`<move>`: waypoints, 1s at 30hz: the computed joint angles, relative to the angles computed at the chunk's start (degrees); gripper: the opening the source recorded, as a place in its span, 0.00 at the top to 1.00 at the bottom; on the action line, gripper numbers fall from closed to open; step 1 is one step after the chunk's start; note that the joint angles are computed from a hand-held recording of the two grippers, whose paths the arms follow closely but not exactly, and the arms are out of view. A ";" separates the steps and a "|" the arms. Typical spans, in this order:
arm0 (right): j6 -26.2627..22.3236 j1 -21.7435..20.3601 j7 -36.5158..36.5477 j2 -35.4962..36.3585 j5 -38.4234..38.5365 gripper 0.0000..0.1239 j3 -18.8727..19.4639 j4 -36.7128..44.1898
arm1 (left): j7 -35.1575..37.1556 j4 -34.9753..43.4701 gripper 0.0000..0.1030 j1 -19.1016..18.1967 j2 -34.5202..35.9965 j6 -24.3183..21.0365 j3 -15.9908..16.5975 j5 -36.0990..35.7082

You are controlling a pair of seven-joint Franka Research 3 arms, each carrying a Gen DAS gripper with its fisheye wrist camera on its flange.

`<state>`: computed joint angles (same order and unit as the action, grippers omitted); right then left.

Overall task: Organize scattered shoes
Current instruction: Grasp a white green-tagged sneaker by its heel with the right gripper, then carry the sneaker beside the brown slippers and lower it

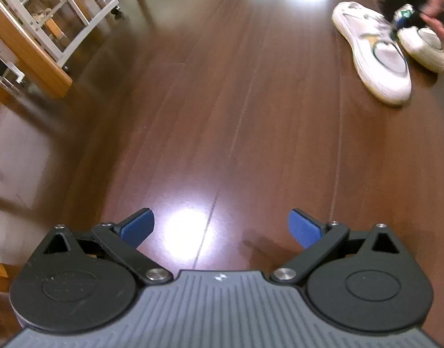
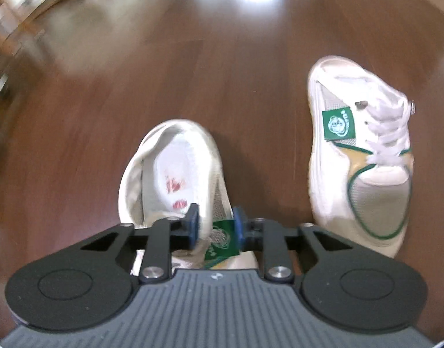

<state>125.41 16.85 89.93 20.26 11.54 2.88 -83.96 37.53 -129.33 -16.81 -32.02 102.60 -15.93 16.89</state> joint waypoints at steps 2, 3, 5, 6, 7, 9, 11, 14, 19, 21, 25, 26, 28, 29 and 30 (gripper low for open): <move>-0.66 -2.63 -6.71 -6.06 4.57 0.91 1.02 -6.80 | -0.32 0.33 0.03 -0.39 -0.11 0.53 -0.27 -0.41; -1.72 -3.90 -10.60 -9.84 7.18 0.92 1.13 -10.72 | -0.32 0.50 0.03 -0.56 -0.15 0.80 -0.30 -0.58; -4.28 -5.41 -16.50 -16.75 10.69 0.92 0.39 -17.61 | -0.02 1.04 0.03 -1.27 0.01 1.42 -0.72 -1.02; -5.34 -5.74 -18.16 -19.94 11.26 0.91 -0.20 -20.83 | -0.03 1.32 0.03 -1.50 0.16 1.44 -0.99 -1.10; -5.82 -5.98 -20.28 -23.92 10.97 0.89 -0.75 -25.19 | -0.10 1.50 0.03 -1.71 0.25 1.54 -1.14 -1.23; -5.76 -6.37 -21.82 -29.05 10.60 0.79 -1.59 -30.90 | -0.34 1.64 0.03 -2.13 0.31 1.85 -1.24 -1.80; -2.48 -6.57 -25.53 -33.68 12.00 0.40 -2.59 -35.50 | -0.45 1.72 0.03 -2.62 0.32 1.89 -1.30 -2.59; -1.86 -5.71 -33.59 -37.34 15.90 0.32 -4.52 -37.94 | -0.56 1.85 0.03 -3.03 0.60 1.52 -1.48 -3.07; -8.08 -4.52 -42.25 -34.71 16.94 0.34 -4.04 -34.03 | -0.87 2.07 0.03 -3.38 1.09 2.42 -1.13 -4.35; -10.32 -3.99 -43.87 -31.93 14.15 0.74 -2.47 -31.97 | -0.99 2.20 0.03 -3.45 1.02 2.55 -1.34 -4.17; -17.65 -4.23 -42.41 -27.58 11.63 0.94 -1.71 -26.76 | -1.51 1.85 0.03 -3.66 0.14 3.03 -1.33 -4.44; -20.28 -4.65 -41.75 -28.01 11.80 0.94 -2.06 -26.00 | -1.87 1.64 0.03 -3.74 -0.09 3.20 -1.26 -4.88; -24.23 -5.35 -41.72 -29.50 11.88 0.94 -2.60 -25.88 | -2.61 1.21 0.03 -3.93 -0.52 3.74 -1.09 -5.86; -27.14 -5.60 -43.93 -31.63 11.47 0.94 -2.97 -26.72 | -3.00 0.95 0.03 -4.05 -0.73 4.19 -1.01 -6.42; -27.96 -5.77 -45.15 -32.32 11.07 0.94 -3.03 -27.34 | -3.11 0.80 0.03 -4.13 -0.82 4.62 -0.86 -6.78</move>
<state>97.46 11.08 44.77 -12.06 22.62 -0.14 -111.30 34.42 -128.53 -20.94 -32.83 107.22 -16.79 10.11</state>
